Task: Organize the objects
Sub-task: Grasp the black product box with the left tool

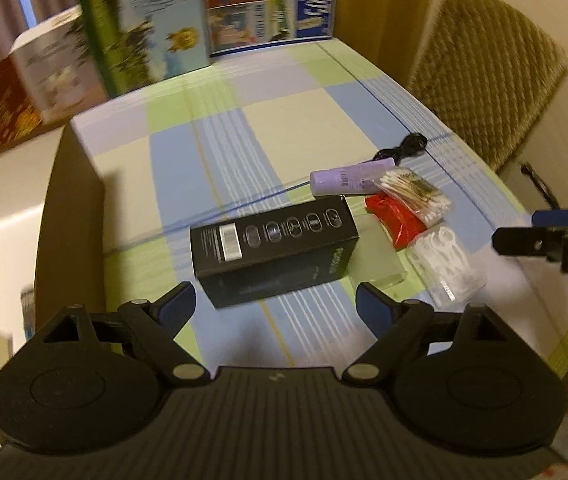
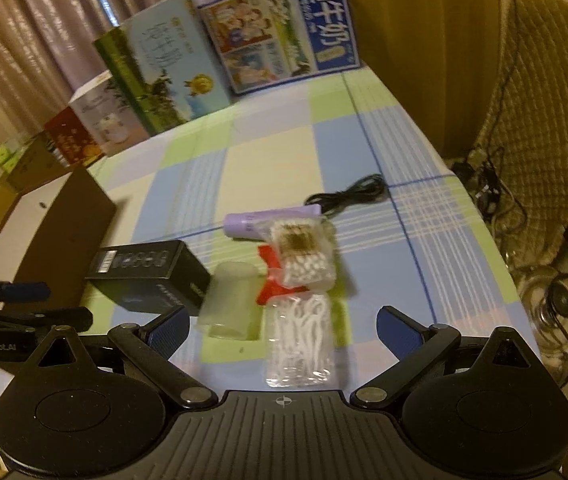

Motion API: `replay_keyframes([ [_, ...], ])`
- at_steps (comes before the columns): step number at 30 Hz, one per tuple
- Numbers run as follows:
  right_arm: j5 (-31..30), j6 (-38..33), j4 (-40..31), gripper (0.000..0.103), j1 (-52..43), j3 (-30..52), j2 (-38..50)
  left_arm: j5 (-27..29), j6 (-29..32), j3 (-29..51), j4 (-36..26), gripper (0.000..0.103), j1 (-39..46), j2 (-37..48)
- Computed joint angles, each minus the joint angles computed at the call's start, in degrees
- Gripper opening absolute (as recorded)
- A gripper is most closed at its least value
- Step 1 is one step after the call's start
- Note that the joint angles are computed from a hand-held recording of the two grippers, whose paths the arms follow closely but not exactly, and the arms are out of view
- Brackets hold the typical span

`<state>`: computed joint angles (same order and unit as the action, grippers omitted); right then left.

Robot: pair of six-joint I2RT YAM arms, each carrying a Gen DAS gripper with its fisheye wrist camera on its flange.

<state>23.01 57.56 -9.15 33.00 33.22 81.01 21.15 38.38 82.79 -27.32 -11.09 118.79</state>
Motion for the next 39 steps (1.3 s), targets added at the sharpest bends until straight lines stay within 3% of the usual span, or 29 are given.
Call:
replay_keyframes([
  [7,0.9,5.0,-1.8,0.097,-0.4,-1.1,0.8,0.8,14.1,9.0,-0.8,0.089,-1.0,8.7],
  [12,1.7,9.3,-3.8,0.097,0.4,-2.1,0.4,1.3,21.0,17.2,-5.6,0.094,-2.3,14.9],
  [20,2.4,13.6,-6.5,0.097,1.3,-3.1,-0.7,0.4,24.7,28.8,-13.7,0.093,-3.9,23.6],
  [23,2.3,14.0,-6.7,0.097,1.3,-3.5,-0.8,0.1,22.2,29.4,-15.6,0.084,-4.1,23.5],
  [24,2.1,13.9,-6.5,0.097,1.2,-3.7,-0.7,-0.4,20.8,29.1,-15.7,0.074,-4.2,23.2],
  [30,0.8,10.8,-2.9,0.097,-0.3,-4.1,1.1,-1.8,5.8,25.7,-17.6,0.043,-3.8,20.4],
  [35,0.4,5.7,2.0,0.097,-1.8,-4.3,3.2,-4.5,-12.2,16.1,-11.2,0.041,-2.8,14.8],
  [39,-0.8,1.1,5.9,0.097,-3.8,-4.5,4.6,-6.4,-20.8,11.8,-7.2,0.041,-2.0,12.2],
])
